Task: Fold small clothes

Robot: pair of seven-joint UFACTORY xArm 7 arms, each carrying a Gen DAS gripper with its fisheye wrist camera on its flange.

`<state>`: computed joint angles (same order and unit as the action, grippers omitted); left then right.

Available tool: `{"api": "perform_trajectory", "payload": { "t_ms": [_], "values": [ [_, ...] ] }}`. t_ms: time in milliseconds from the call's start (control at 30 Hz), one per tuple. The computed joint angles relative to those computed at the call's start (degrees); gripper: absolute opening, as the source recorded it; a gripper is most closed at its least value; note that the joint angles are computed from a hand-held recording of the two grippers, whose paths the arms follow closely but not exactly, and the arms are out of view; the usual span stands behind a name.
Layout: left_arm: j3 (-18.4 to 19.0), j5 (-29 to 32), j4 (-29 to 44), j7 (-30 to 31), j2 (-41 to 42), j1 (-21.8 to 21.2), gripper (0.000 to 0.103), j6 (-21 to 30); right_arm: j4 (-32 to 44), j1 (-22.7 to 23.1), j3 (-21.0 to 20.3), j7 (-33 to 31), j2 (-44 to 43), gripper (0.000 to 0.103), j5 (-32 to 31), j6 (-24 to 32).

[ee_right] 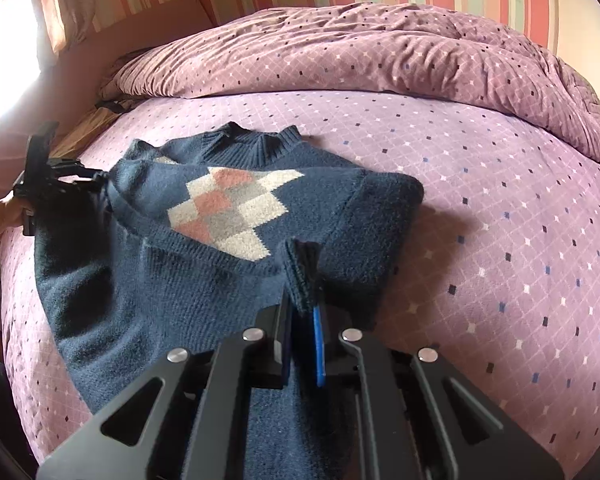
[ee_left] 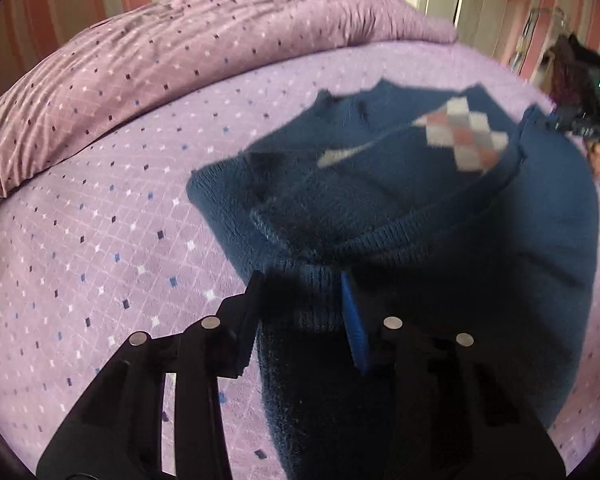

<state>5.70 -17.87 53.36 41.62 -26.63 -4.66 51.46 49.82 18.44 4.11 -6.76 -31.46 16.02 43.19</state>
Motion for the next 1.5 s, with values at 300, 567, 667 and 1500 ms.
{"api": "perform_trajectory", "payload": {
  "t_ms": [300,567,667,1500],
  "values": [
    [-0.3,0.5,1.9,1.4,0.6,-0.2,0.029,4.2,0.6,-0.1,0.1,0.8,-0.1,0.008,-0.1,0.4],
    [-3.0,5.1,-2.2,0.8,-5.4,-0.9,0.017,-2.3,0.8,-0.3,1.0,2.2,-0.9,0.008,-1.2,0.2],
    [-2.8,5.7,-1.7,-0.1,-6.5,-1.6,0.015,-1.8,1.6,-0.4,1.6,2.6,-1.1,0.008,-2.5,0.8],
    [-7.8,20.8,18.9,-19.3,16.6,2.8,0.012,-10.8,26.8,-8.0,5.5,19.5,23.8,0.007,-23.5,-0.2]
  ]
}}
